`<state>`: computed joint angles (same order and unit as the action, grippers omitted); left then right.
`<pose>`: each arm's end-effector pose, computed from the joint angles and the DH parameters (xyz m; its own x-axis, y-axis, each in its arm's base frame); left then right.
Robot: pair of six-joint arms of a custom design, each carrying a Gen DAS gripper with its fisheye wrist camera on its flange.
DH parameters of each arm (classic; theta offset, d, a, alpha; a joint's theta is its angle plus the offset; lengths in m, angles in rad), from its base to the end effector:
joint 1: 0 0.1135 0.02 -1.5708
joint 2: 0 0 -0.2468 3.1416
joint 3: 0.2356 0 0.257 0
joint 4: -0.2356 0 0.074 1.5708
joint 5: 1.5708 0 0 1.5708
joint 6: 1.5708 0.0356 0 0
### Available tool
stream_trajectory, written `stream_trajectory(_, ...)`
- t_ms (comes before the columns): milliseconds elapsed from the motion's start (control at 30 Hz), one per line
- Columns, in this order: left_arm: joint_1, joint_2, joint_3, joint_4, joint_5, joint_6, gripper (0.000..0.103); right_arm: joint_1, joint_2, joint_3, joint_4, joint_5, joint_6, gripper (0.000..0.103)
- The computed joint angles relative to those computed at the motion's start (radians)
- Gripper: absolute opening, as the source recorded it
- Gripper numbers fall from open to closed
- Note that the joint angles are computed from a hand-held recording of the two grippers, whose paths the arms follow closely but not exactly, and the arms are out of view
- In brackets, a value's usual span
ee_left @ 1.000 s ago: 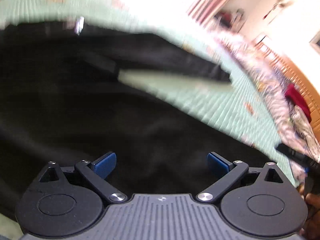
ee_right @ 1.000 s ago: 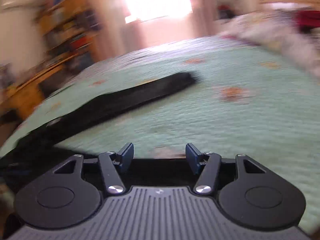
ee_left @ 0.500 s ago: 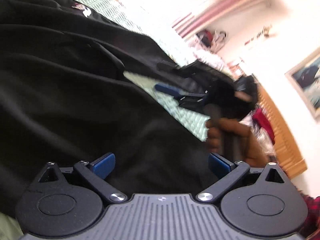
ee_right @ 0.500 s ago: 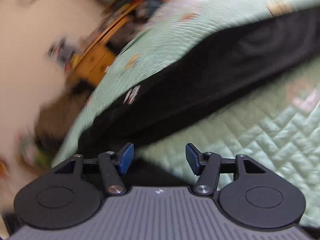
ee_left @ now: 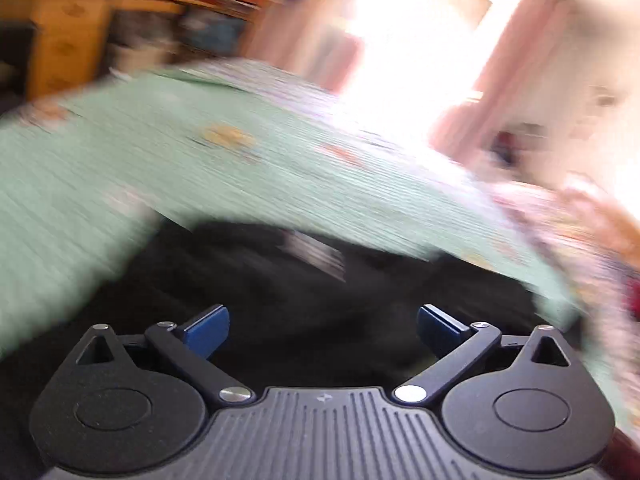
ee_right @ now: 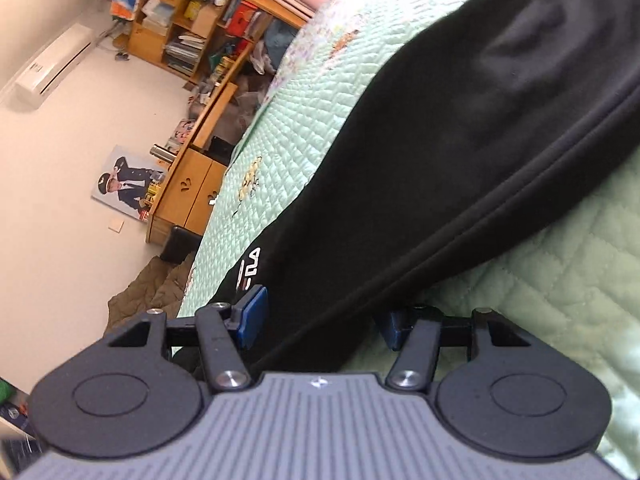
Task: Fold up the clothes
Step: 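Lay the sleeve along the garment with the right gripper and release, then grasp the black garment edge near the cat logo with the left gripper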
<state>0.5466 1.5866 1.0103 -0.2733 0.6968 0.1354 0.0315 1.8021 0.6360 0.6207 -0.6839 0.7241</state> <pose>0.2964 0.1536 0.1983 -0.6407 -0.2686 -0.7193 0.0503 0.9201 -0.3884 0.3161 0.0325 0.0949 -0.7622 0.4897 -0.4233 -0.0792 0.5784 0.8119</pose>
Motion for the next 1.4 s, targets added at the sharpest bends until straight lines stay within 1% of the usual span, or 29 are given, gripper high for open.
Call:
stream_trajectory(33, 0.012, 0.113, 0.117, -0.019, -0.028, -0.025, 0.100, -0.007, 0.008, -0.008, 0.028, -0.010, -0.015, 0.060)
stream_trajectory(100, 0.033, 0.316, 0.348, -0.101, -0.047, -0.052, 0.100, -0.029, 0.035, -0.017, 0.087, -0.037, -0.055, 0.060)
stream_trajectory(133, 0.041, 0.407, 0.465, -0.158, -0.052, -0.042, 0.099, -0.044, 0.057, -0.017, 0.119, -0.055, -0.081, 0.060)
stream_trajectory(200, 0.032, 0.551, 0.652, -0.247, -0.066, -0.016, 0.098, -0.054, 0.071, -0.027, 0.160, -0.069, -0.106, 0.060)
stream_trajectory(267, 0.028, 0.680, 0.824, -0.353, -0.053, 0.025, 0.098, -0.060, 0.076, -0.019, 0.157, -0.080, -0.116, 0.060)
stream_trajectory(300, 0.026, 0.741, 0.910, -0.404, -0.043, 0.024, 0.098, -0.065, 0.075, -0.017, 0.153, -0.089, -0.119, 0.060)
stream_trajectory(367, 0.034, 0.866, 1.088, -0.529, 0.005, 0.041, 0.099, -0.076, 0.074, -0.016, 0.151, -0.105, -0.122, 0.060)
stream_trajectory(400, 0.038, 0.916, 1.164, -0.580, 0.033, 0.048, 0.100, -0.081, 0.075, -0.019, 0.155, -0.114, -0.122, 0.060)
stream_trajectory(433, 0.040, 0.946, 1.211, -0.615, 0.058, 0.061, 0.100, -0.085, 0.077, -0.017, 0.156, -0.120, -0.122, 0.060)
stream_trajectory(533, 0.034, 1.047, 1.393, -0.780, 0.111, 0.157, 0.099, -0.087, 0.078, -0.029, 0.179, -0.125, -0.118, 0.060)
stream_trajectory(567, 0.027, 1.059, 1.420, -0.819, 0.102, 0.206, 0.098, -0.075, 0.078, -0.030, 0.187, -0.114, -0.111, 0.060)
stream_trajectory(667, -0.008, 1.030, 1.379, -0.822, 0.031, 0.328, 0.097, -0.050, 0.078, -0.033, 0.204, -0.088, -0.097, 0.060)
stream_trajectory(733, -0.021, 1.066, 1.442, -0.882, 0.031, 0.382, 0.092, -0.047, 0.078, -0.036, 0.209, -0.085, -0.097, 0.060)
stream_trajectory(767, -0.026, 1.062, 1.434, -0.882, 0.025, 0.401, 0.090, -0.046, 0.077, -0.037, 0.212, -0.083, -0.097, 0.060)
stream_trajectory(833, -0.035, 0.991, 1.305, -0.789, -0.006, 0.420, 0.081, -0.044, 0.078, -0.039, 0.216, -0.082, -0.096, 0.060)
stream_trajectory(867, -0.040, 0.942, 1.221, -0.724, -0.029, 0.429, 0.063, -0.044, 0.078, -0.040, 0.218, -0.082, -0.096, 0.060)
stream_trajectory(900, -0.040, 0.912, 1.171, -0.688, -0.041, 0.437, 0.056, -0.044, 0.078, -0.040, 0.219, -0.083, -0.095, 0.060)
stream_trajectory(933, -0.035, 0.901, 1.159, -0.684, -0.041, 0.438, 0.054, -0.044, 0.079, -0.037, 0.216, -0.083, -0.096, 0.060)
stream_trajectory(967, -0.034, 0.891, 1.149, -0.676, -0.044, 0.431, 0.049, -0.040, 0.077, -0.034, 0.208, -0.079, -0.100, 0.060)
stream_trajectory(1033, -0.040, 0.849, 1.091, -0.611, -0.074, 0.391, 0.044, -0.032, 0.056, -0.020, 0.152, -0.072, -0.127, 0.062)
stream_trajectory(1100, -0.053, 0.756, 0.949, -0.458, -0.130, 0.345, 0.036, -0.023, 0.036, -0.003, 0.095, -0.071, -0.155, 0.068)
stream_trajectory(1133, -0.059, 0.712, 0.879, -0.379, -0.159, 0.327, 0.034, -0.021, 0.026, 0.008, 0.066, -0.075, -0.168, 0.074)
stream_trajectory(1167, -0.064, 0.679, 0.824, -0.312, -0.181, 0.310, 0.031, -0.014, 0.017, 0.018, 0.041, -0.072, -0.175, 0.080)
stream_trajectory(1200, -0.065, 0.661, 0.797, -0.276, -0.192, 0.297, 0.027, -0.003, 0.011, 0.029, 0.018, -0.061, -0.182, 0.083)
stream_trajectory(1233, -0.066, 0.656, 0.789, -0.260, -0.198, 0.285, 0.027, 0.008, 0.005, 0.041, -0.006, -0.049, -0.188, 0.086)
stream_trajectory(1267, -0.069, 0.651, 0.776, -0.238, -0.212, 0.271, 0.027, 0.020, 0.001, 0.055, -0.035, -0.029, -0.202, 0.087)
stream_trajectory(1300, -0.072, 0.643, 0.756, -0.209, -0.226, 0.259, 0.027, 0.033, -0.003, 0.070, -0.065, -0.008, -0.216, 0.087)
stream_trajectory(1400, -0.070, 0.623, 0.710, -0.142, -0.249, 0.217, 0.027, 0.057, 0.006, 0.103, -0.096, 0.032, -0.224, 0.087)
